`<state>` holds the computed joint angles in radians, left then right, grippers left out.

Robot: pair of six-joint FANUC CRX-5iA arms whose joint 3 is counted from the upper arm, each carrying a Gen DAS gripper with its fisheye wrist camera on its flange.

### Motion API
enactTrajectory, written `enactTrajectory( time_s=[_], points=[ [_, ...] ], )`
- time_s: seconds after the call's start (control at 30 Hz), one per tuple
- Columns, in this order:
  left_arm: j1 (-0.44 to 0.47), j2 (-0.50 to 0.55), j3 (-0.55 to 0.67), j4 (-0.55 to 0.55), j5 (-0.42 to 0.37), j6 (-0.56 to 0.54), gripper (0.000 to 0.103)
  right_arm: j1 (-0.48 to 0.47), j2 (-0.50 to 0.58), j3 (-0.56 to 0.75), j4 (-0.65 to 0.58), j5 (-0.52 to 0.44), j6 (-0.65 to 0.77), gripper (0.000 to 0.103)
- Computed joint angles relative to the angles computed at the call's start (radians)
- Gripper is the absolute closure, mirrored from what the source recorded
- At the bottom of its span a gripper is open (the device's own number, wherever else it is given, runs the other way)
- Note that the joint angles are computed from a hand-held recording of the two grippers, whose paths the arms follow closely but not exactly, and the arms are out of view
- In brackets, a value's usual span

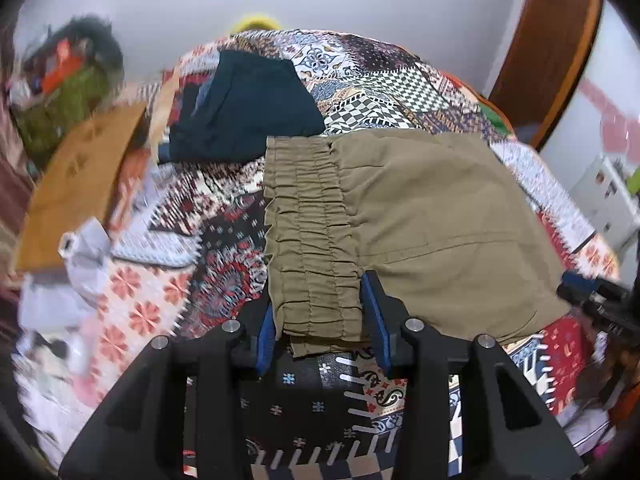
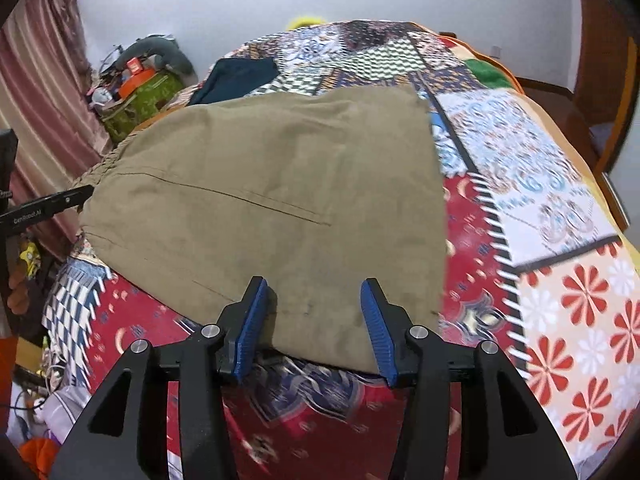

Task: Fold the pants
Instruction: 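Open both grippers and release the folded pants onto the bed, then move the right gripper to the folded pants' edge and close it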

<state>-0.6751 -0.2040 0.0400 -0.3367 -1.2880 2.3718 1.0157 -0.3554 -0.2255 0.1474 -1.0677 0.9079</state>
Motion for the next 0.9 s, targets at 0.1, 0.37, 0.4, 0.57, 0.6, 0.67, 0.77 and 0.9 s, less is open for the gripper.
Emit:
enactTrajectory(
  time_s=[0.1, 0.37, 0.4, 0.57, 0.6, 0.67, 0.77, 0.9],
  points=[
    [0.04, -0.038, -0.055, 0.052, 0.057, 0.014, 0.054, 0.002, -0.021, -0.017, 0.008, -0.012, -0.007, 0.058],
    [-0.008, 0.002, 0.02, -0.032, -0.031, 0.017, 0.039, 0.015, -0.018, -0.002, 0.03, -0.045, -0.016, 0.058],
    [-0.005, 0.005, 0.029, -0.03, -0.038, 0.004, 0.039, 0.014, -0.013, 0.008, 0.03, -0.053, -0.009, 0.055],
    [0.03, 0.005, 0.08, -0.032, -0.04, -0.037, 0.026, 0.007, 0.008, 0.049, 0.064, -0.054, 0.033, 0.055],
    [0.039, 0.004, 0.086, -0.034, -0.03, -0.04, 0.023, 0.001, 0.011, 0.055, 0.069, -0.045, 0.04, 0.055],
    [0.061, 0.012, 0.108, -0.034, -0.027, -0.05, 0.022, -0.021, 0.023, 0.071, 0.067, -0.019, 0.055, 0.055],
    [0.111, 0.03, 0.129, -0.003, -0.009, -0.09, 0.021, -0.061, 0.051, 0.103, 0.049, 0.016, 0.078, 0.055],
    [0.162, 0.063, 0.152, 0.022, 0.003, -0.128, 0.019, -0.101, 0.099, 0.141, 0.063, 0.051, 0.1, 0.054]
  ],
)
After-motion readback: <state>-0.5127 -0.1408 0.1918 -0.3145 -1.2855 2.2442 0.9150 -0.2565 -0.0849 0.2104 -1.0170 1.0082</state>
